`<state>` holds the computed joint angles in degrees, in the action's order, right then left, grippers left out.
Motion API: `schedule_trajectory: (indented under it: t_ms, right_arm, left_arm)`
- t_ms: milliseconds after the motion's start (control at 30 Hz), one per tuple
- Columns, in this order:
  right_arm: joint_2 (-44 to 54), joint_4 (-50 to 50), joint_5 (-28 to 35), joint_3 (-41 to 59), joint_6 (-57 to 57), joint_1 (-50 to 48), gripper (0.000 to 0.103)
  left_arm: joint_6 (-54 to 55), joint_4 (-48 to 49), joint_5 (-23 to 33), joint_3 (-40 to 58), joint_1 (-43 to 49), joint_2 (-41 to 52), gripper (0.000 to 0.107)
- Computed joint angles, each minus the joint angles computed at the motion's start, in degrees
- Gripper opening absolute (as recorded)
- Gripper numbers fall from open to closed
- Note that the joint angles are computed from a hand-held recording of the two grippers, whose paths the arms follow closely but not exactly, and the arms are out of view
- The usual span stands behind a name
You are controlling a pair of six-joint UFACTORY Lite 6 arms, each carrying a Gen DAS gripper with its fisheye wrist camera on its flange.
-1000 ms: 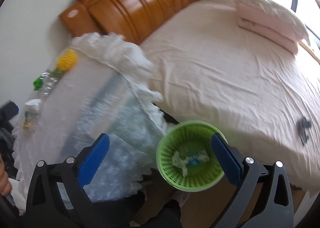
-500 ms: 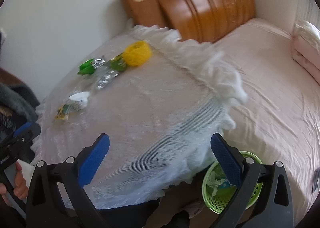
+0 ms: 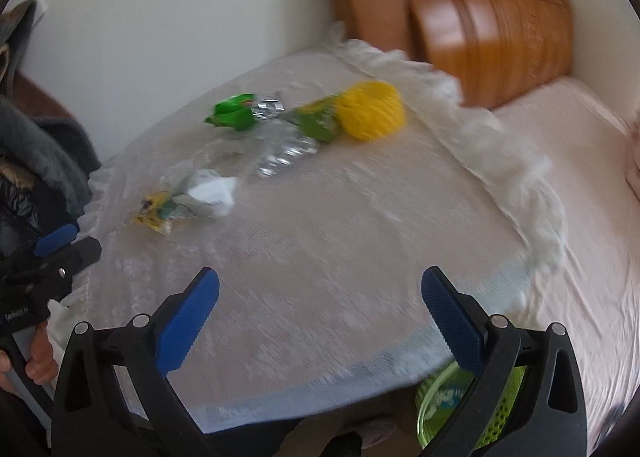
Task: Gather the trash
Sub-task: 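Move both open tools from the wastebasket back over the bed, then grasp the green-and-white wrapper with the right tool while the left grasps the green snack wrapper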
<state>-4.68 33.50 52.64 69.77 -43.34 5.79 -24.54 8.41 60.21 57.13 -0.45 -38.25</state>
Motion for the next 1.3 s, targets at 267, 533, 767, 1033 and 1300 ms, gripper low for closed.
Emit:
schedule_trajectory:
  t_ms: [267,533,767,1033,1300]
  right_arm:
    - [12.1,-4.2,-7.02,12.68,-0.74,19.71,0.1]
    - [22.82,-20.53,-12.69,19.81,0.53,31.2,0.096]
    - [27.97,-21.82,-8.86,24.36,2.67,30.36,0.052]
    - [27.22,-4.67,-2.66,26.03,0.62,21.41,0.042]
    - [23.04,9.26,3.53,23.86,0.62,9.13,0.042]
  left_arm:
    - [19.8,-12.46,-0.84,-1.27,19.0,0.1,0.095]
    - [34.67,-21.18,-0.74,-1.06,33.73,2.97,0.095]
    - [38.88,-24.1,-2.15,1.64,37.41,7.43,0.095]
    - [37.81,-23.81,-4.62,4.85,34.5,12.47,0.095]
    - [36.09,-20.89,-11.1,11.52,25.82,22.28,0.095]
